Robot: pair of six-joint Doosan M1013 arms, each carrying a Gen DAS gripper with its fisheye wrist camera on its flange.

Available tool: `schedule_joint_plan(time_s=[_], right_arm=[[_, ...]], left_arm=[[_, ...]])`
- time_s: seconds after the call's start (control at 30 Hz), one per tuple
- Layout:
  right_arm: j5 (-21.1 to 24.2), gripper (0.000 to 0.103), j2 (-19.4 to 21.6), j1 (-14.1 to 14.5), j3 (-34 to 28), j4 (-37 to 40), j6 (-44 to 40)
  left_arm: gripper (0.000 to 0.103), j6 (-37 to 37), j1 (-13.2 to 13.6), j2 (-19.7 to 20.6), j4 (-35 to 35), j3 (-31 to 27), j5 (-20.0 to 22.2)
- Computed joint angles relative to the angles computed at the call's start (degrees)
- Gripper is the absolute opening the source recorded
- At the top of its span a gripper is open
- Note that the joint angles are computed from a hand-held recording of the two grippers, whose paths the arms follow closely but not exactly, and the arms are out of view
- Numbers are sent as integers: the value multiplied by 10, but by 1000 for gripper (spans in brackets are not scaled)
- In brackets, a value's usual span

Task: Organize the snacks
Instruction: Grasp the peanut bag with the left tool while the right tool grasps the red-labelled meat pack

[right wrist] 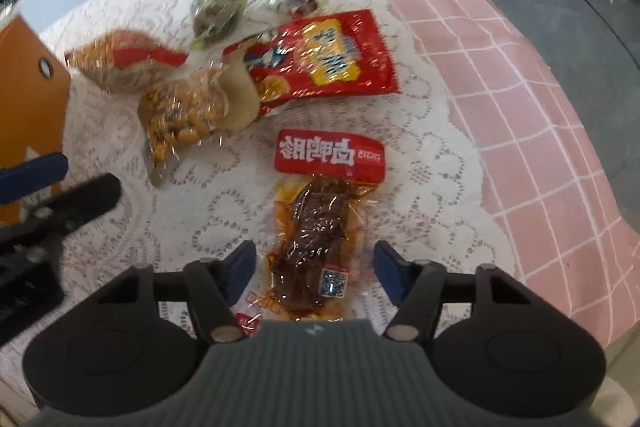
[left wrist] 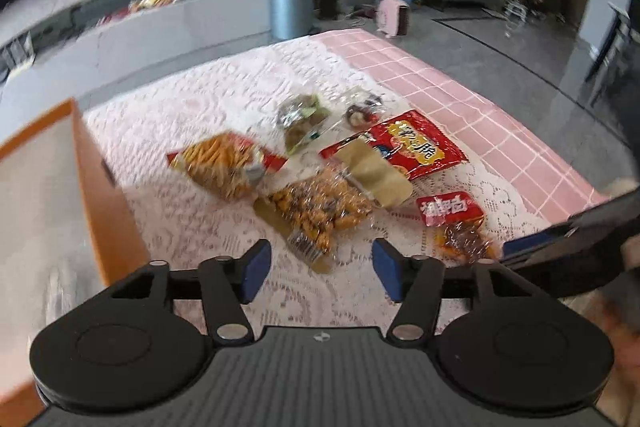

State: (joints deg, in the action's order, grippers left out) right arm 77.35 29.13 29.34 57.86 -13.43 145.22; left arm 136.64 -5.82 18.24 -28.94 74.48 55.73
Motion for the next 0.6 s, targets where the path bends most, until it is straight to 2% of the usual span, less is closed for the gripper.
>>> schedule_joint_plan(time_s=[0.13,0.2,0.37,0.53,0.6], right_arm=[[-20,60,-22,0,22,-30,37],[-24,60,-31,-1,32,-58,63],[-93,61,-50,-13,69,-82,116],[-154,62,-47,-20,84,-84,124],[-168,62,-47,-22,86,-79,125]], left_arm=[[83,48,-8,5,5,-2,-9],[84,69,-12,9,5,-4,-12],[85,93,-32,24,56,-12,-21],[86,112,-50,31,110,-7,-55],[87,102,-52,41,119,-17,-40]])
